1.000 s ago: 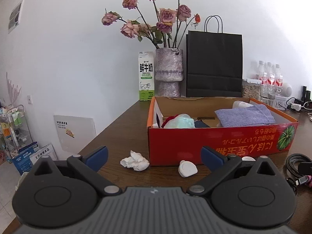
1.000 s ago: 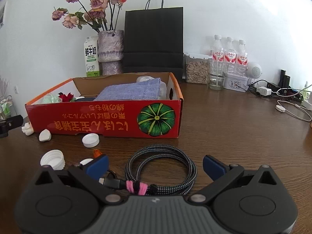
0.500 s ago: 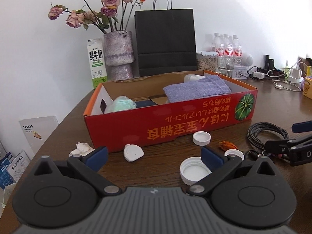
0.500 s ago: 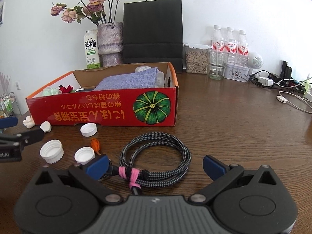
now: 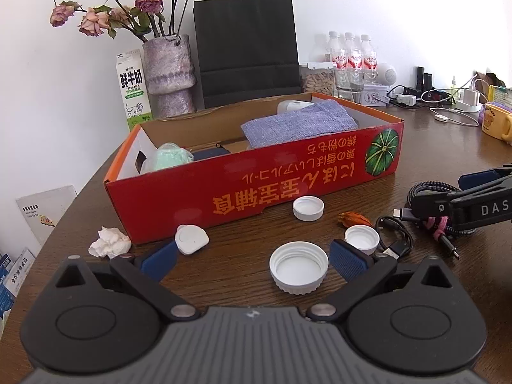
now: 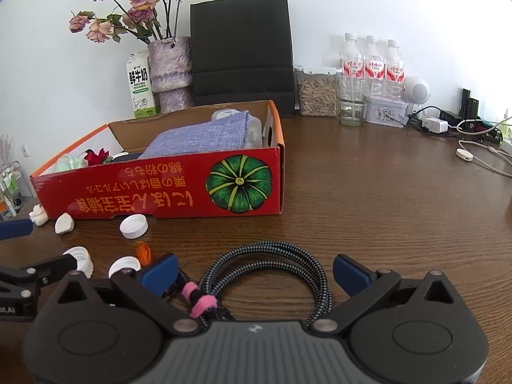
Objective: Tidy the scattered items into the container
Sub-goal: 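Grasp the large white cap with left while right grasps the black braided cable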
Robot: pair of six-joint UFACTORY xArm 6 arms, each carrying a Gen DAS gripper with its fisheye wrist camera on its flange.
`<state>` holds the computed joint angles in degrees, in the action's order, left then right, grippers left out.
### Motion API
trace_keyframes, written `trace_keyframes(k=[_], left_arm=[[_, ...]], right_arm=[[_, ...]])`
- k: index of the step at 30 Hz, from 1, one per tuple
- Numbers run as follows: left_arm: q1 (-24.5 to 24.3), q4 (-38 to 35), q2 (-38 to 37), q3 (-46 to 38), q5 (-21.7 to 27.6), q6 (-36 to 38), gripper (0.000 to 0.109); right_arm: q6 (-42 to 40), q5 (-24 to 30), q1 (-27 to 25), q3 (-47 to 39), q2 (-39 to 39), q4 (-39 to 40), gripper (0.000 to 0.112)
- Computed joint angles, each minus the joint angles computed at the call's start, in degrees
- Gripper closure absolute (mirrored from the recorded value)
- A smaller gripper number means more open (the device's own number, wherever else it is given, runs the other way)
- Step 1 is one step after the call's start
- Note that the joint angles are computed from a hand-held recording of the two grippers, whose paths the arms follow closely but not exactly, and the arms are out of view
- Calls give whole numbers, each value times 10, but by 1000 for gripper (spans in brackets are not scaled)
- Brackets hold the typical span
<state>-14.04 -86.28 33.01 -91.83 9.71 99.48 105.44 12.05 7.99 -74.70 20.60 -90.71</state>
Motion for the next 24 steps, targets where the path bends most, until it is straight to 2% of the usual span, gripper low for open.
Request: trace_keyframes(k=[3, 8, 11, 15, 18, 21, 22, 23, 24], left_arm=[[0, 31, 1, 3, 1, -31, 6], [1, 126, 5, 9, 3, -123, 6], [-1, 163, 8, 10, -4, -158, 10], [0, 217, 11, 11, 1, -214, 17], [2, 208, 9, 12, 14, -210, 25], [5, 190, 4, 14, 32, -201, 40], [6, 179, 0, 16, 41, -193, 56], [5, 162, -4, 20, 42, -179, 67], [2, 156, -6, 24, 34, -173, 68]], right_arm=[[-7, -7, -2, 17, -14, -8, 9], [-29, -38, -7, 40, -29, -13, 9], [-111, -30, -4, 33, -16, 61, 9], [-165, -29, -7, 11, 8, 131, 9], [-202, -2, 2, 0, 17, 161, 9], [-203, -9, 0, -1, 18, 160, 9], [-201, -10, 0, -1, 18, 159, 9], [-193, -8, 1, 0, 17, 151, 13], [-175, -7, 0, -1, 16, 134, 19]])
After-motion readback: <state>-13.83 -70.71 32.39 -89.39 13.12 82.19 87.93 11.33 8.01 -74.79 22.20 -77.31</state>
